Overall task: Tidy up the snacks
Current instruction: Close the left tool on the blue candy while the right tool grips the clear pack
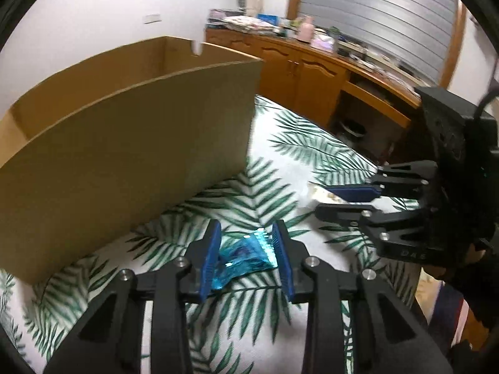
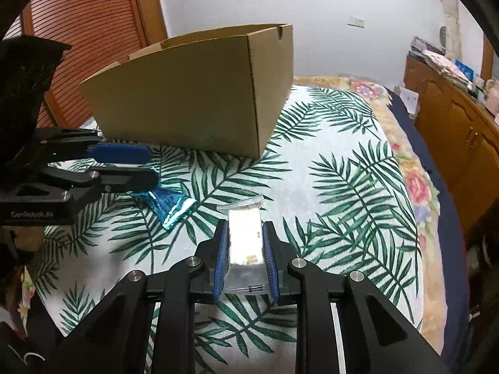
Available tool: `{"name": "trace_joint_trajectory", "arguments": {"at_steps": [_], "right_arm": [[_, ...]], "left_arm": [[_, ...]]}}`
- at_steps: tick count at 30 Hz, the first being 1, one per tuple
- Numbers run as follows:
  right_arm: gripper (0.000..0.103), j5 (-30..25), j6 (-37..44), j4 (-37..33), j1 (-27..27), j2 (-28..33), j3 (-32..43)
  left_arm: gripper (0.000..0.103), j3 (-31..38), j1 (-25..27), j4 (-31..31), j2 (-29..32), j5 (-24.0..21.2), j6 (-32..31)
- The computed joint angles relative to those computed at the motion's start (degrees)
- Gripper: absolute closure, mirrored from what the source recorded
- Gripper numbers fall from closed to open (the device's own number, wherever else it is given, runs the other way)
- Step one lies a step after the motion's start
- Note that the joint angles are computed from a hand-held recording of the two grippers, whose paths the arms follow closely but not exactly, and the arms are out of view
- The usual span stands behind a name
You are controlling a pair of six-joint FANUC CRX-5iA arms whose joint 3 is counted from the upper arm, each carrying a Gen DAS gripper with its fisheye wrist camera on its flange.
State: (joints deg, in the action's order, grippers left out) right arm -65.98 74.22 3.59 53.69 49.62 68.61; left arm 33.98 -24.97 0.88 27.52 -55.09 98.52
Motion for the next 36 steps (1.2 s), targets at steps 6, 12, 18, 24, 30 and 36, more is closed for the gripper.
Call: {"name": "trace_joint_trajectory", "arguments": {"at_steps": [6,12,18,24,30,36], "right_arm": [[0.082,-0.9,-1.83,-0.24,-0.42,1.56,2.23],[0.082,-1.78,-1.49,-0.95,-0.55,2.19,3.39],[0.082,-1.15,-1.66,-0.83,-0.57,1.9,2.66],[0.082,-0.72,-1.75,-0.69,-0.49,1.55,1.94],[0.082,-0.76,-1.69,-0.74,-0.52,1.57,1.97],[0.082,-0.62,-1.72,-0.56,-0.45,1.49,1.73]], "left_arm": [[0.071,3.07,0.38,3.26,2.99,-4.78,-5.21],[0.066,3.83,0.42,3.69,3.29,-8.35,-6.37],[0.064,0.84,0.63,3.82,0.95,-8.22,-6.92],[0.061,-2.99,1.66,4.77,-1.98,-5.98,-7.12],[0.06,-2.48,1.78,4.06,-2.02,-8.24,-9.54],[0.06,0.69,1.41,3.77,0.69,-10.75,-11.41]]}}
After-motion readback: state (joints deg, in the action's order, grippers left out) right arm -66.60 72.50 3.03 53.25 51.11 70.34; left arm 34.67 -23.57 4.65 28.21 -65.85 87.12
